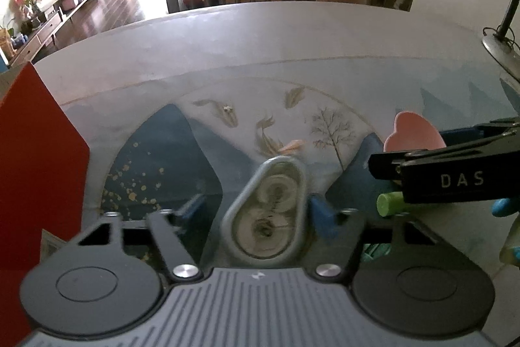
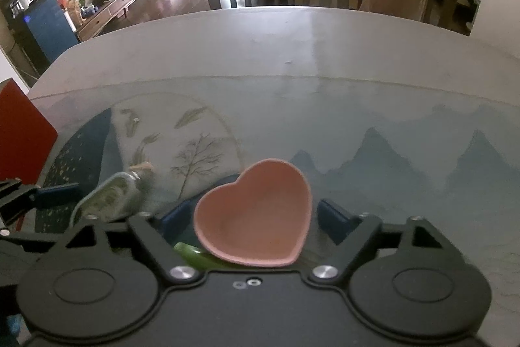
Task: Organize rigid objects
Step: 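Close the right gripper on the heart dish while the left grasps the white correction tape, then carry the heart dish and correction tape with both grippers over the box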
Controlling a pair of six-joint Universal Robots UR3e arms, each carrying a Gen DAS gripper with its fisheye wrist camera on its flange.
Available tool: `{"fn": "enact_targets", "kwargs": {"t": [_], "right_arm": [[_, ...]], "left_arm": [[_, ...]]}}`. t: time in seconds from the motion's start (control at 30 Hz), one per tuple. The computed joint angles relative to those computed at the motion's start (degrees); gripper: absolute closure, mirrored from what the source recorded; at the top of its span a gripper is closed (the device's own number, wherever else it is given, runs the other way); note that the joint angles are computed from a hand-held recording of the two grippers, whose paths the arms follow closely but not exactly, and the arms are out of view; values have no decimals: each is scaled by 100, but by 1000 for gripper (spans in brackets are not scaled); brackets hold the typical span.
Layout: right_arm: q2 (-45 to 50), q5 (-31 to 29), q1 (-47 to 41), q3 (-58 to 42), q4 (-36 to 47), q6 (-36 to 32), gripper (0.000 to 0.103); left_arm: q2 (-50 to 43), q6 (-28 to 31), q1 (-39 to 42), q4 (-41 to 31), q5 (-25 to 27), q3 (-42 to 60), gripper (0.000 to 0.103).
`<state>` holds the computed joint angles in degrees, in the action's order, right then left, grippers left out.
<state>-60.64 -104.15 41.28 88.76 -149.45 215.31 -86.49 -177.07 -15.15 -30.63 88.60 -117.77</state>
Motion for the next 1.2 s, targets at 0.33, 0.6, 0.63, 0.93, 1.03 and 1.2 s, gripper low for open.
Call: {"fn": "enact_targets", "kwargs": {"t": [0.33, 0.6, 0.63, 0.93, 1.03, 1.2], "right_arm": [[-301, -199, 106, 220, -139, -19, 31], [-812, -309, 403, 337, 38, -56, 31], [-878, -322, 445, 356, 59, -42, 31], [-1319, -522, 978, 179, 575, 63, 31], [-1394, -627, 1182, -37, 873, 108, 31], [-1349, -884, 1570, -591, 1404, 263, 31]], "left_arm": [[332, -172, 169, -539, -41, 65, 52], [1090, -48, 403, -1128, -289, -49, 56], [1204, -35, 450, -1209, -336, -72, 56], [2380, 191, 1017, -2368, -959, -49, 56], [2798, 361, 1284, -2997, -1219, 122, 56], [3448, 845, 1911, -4084, -1788, 451, 56]]}}
